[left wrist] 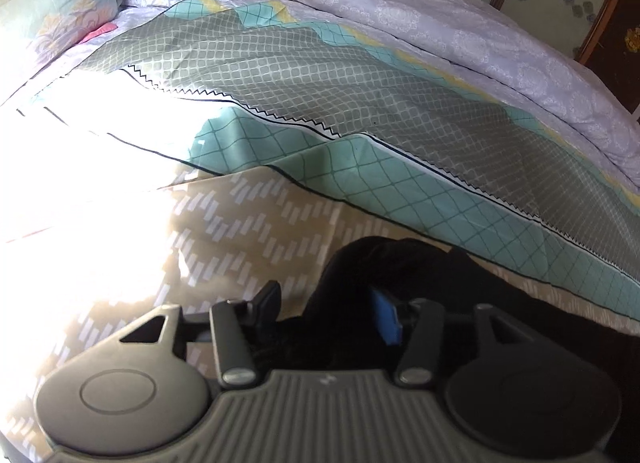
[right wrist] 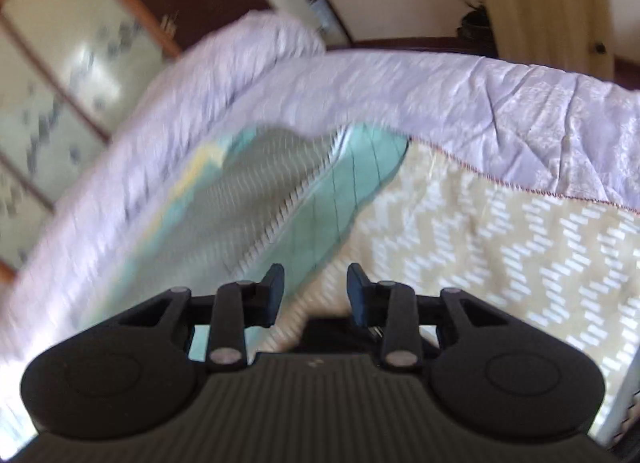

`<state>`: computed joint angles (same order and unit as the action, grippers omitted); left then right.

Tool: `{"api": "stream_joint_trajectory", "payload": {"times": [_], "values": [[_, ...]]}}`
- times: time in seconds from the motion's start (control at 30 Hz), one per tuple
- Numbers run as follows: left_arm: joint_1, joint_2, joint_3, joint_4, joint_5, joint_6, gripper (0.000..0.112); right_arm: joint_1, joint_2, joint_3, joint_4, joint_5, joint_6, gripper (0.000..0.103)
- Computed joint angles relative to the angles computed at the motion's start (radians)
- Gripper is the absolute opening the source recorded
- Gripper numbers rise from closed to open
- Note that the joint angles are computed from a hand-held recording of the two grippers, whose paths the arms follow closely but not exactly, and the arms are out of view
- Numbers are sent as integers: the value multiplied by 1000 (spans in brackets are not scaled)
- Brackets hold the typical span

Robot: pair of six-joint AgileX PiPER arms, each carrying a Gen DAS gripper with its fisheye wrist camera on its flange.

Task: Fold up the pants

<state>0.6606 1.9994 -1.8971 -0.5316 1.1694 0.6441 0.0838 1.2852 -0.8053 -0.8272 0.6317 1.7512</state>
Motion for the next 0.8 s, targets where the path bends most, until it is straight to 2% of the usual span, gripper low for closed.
{"api": "stream_joint_trajectory", "payload": {"times": [0.03, 0.1, 0.17, 0.2, 0.23, 0.27, 0.3, 0.33, 0.37, 0.43, 0.5, 0.53, 0.57, 0.6, 0.63, 0.67, 0.7, 0.73, 0.8], "values": [[3, 9, -19, 0, 14, 7, 48, 11, 38, -23, 24, 19, -37, 38], [5, 19, -42, -7, 24, 19, 49, 1, 87, -52, 93, -14, -83, 39], [1, 23, -50, -10, 26, 28, 48, -11, 147, -91, 165, -56, -159, 47], [-3, 24, -46, -8, 23, 35, 44, 11, 199, -133, 156, -30, -188, 57], [-7, 22, -33, -7, 16, 48, 40, 50, 264, -185, 114, 36, -215, 62], [-7, 19, -23, -16, 18, 70, 22, 85, 327, -227, 72, 112, -244, 61], [-8, 15, -12, -24, 18, 93, 17, 112, 370, -244, 34, 156, -253, 50], [-11, -7, 23, -29, -11, 118, 16, 129, 373, -237, -9, 159, -236, 26], [-16, -24, 47, -32, -36, 140, 14, 116, 360, -226, -12, 130, -234, 18], [-21, -38, 57, -47, -57, 158, 13, 95, 354, -238, -81, 162, -138, 16], [-16, -9, -3, -94, -3, 137, 14, 59, 329, -249, -198, 189, 10, 17], [-18, 12, -35, -116, 30, 116, 14, 41, 317, -248, -252, 182, 75, 17], [-31, 18, -38, -111, 30, 94, 19, 26, 329, -272, -287, 188, 106, 18], [-57, 10, -14, -74, -6, 69, 25, 18, 353, -303, -293, 208, 97, 25], [-84, -1, 20, -26, -51, 54, 30, 7, 387, -340, -264, 222, 49, 40], [-103, -11, 59, 4, -90, 57, 38, -6, 417, -378, -195, 231, -37, 51], [-113, -17, 86, 16, -116, 64, 41, -7, 437, -392, -157, 238, -89, 60], [-112, -31, 114, 12, -136, 78, 42, 5, 430, -374, -154, 235, -101, 60], [-101, -47, 117, 9, -123, 76, 59, 47, 387, -293, -215, 214, -16, 60]]}}
